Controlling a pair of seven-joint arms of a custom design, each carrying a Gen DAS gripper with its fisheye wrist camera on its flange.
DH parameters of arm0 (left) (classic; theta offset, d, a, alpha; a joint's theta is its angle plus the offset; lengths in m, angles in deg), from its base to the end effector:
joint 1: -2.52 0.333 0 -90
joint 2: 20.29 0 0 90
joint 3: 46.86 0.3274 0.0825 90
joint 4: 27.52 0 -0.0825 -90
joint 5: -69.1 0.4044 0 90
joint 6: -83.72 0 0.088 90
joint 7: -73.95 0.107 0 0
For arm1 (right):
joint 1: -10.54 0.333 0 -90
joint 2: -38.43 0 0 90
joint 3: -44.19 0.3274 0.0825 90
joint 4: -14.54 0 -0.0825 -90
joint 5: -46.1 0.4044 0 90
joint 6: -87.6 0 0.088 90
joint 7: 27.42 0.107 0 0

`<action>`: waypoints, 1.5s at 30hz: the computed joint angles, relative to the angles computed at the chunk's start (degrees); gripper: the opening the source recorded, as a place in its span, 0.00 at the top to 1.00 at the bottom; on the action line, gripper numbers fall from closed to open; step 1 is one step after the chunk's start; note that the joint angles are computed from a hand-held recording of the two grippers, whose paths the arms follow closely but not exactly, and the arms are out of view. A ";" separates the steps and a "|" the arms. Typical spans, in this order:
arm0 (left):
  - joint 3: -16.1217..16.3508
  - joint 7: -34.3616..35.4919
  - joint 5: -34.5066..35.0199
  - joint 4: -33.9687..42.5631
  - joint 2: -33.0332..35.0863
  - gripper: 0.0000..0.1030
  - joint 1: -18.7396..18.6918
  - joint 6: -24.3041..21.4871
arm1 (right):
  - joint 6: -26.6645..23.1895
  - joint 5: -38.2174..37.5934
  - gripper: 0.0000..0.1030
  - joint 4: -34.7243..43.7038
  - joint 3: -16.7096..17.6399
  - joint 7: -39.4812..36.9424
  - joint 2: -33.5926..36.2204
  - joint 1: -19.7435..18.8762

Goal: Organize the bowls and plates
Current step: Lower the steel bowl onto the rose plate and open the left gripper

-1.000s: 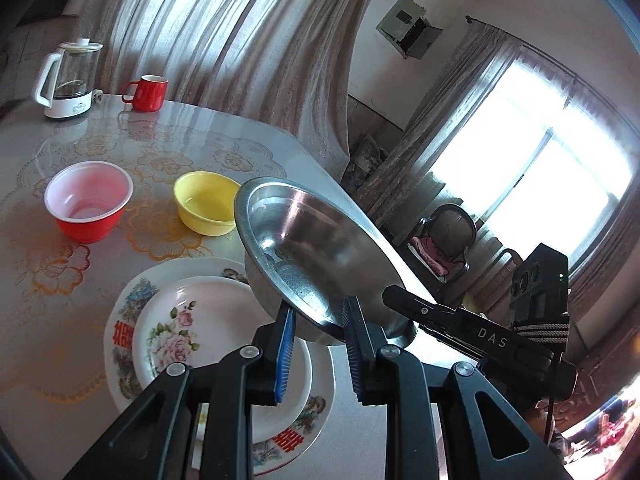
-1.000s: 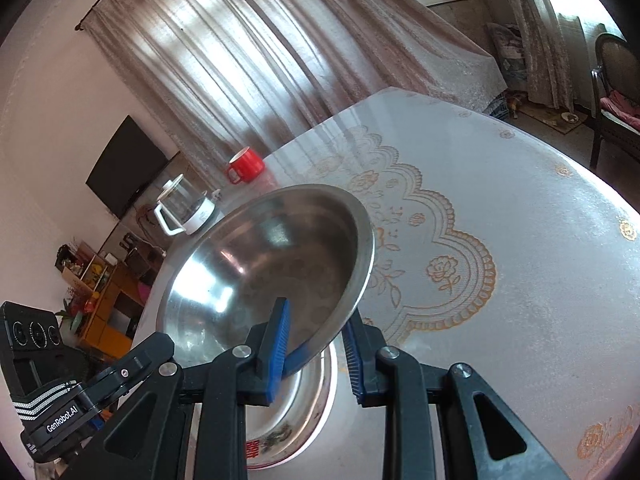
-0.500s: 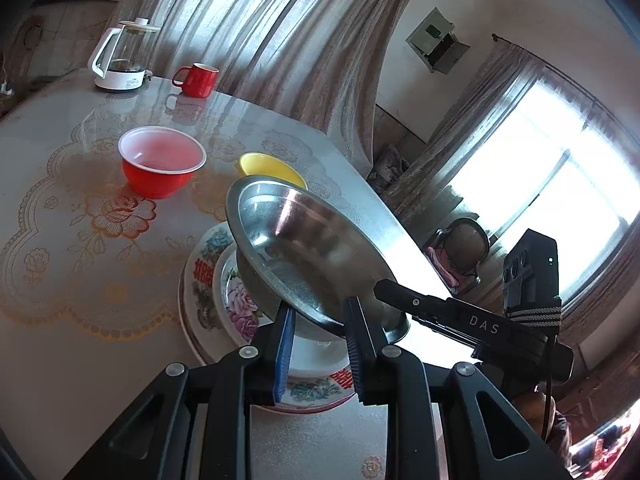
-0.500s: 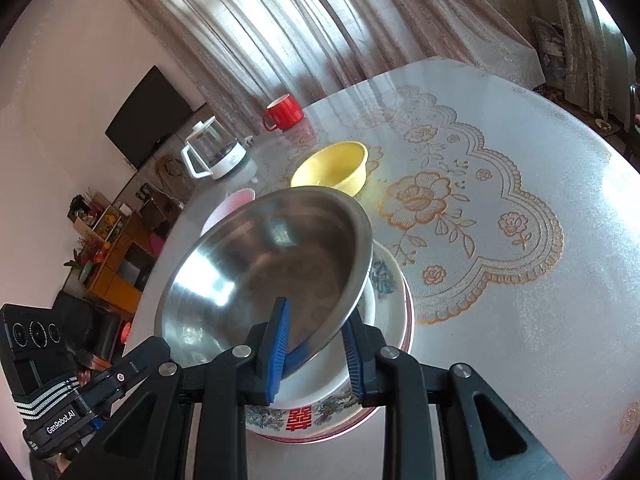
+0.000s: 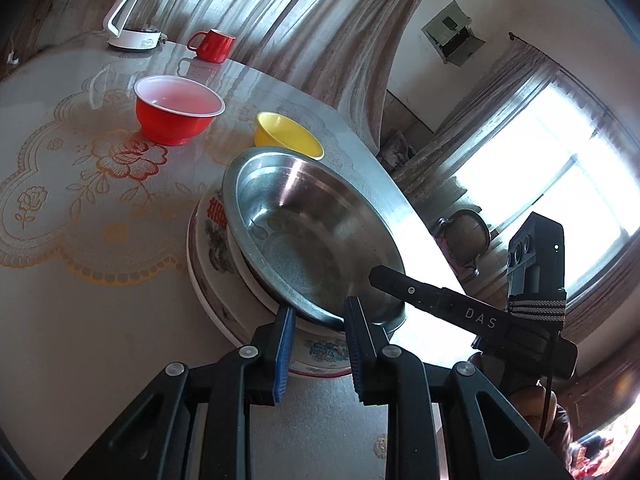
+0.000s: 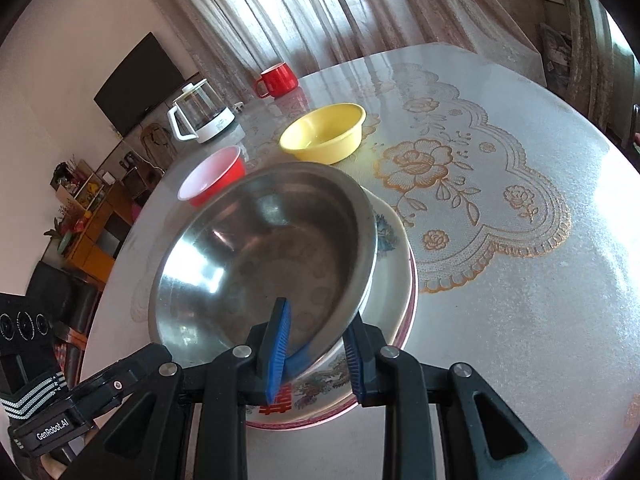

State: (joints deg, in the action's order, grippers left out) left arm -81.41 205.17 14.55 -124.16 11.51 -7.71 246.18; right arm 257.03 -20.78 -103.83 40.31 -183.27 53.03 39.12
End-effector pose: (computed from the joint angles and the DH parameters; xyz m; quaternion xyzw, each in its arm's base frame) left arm 0.5894 -0.4313 0.3700 0.4621 -0.7560 0.4497 0.1124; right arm 0.5378 0.3169 0.3496 -0.4897 0.7873 -0.1413 0.3469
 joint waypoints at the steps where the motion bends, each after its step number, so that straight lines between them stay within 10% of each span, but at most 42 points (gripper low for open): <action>1: 0.26 -0.41 0.36 0.27 0.06 0.76 -0.22 -0.09 | -0.01 -0.05 0.75 0.05 0.01 -0.07 0.08 0.04; 21: 0.44 -4.03 5.84 -2.45 -1.57 0.76 -1.17 5.51 | 3.75 -3.39 0.65 -0.29 -0.99 3.14 -0.06 0.69; 45: 8.01 -30.67 30.65 -7.31 -4.39 0.66 -4.84 11.95 | -2.30 -19.46 0.48 -2.29 4.79 16.92 -5.54 -4.56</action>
State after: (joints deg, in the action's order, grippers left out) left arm -73.40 174.50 45.21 -131.47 7.12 -12.55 258.14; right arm 254.73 -40.24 -106.11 45.10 -166.36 47.49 34.56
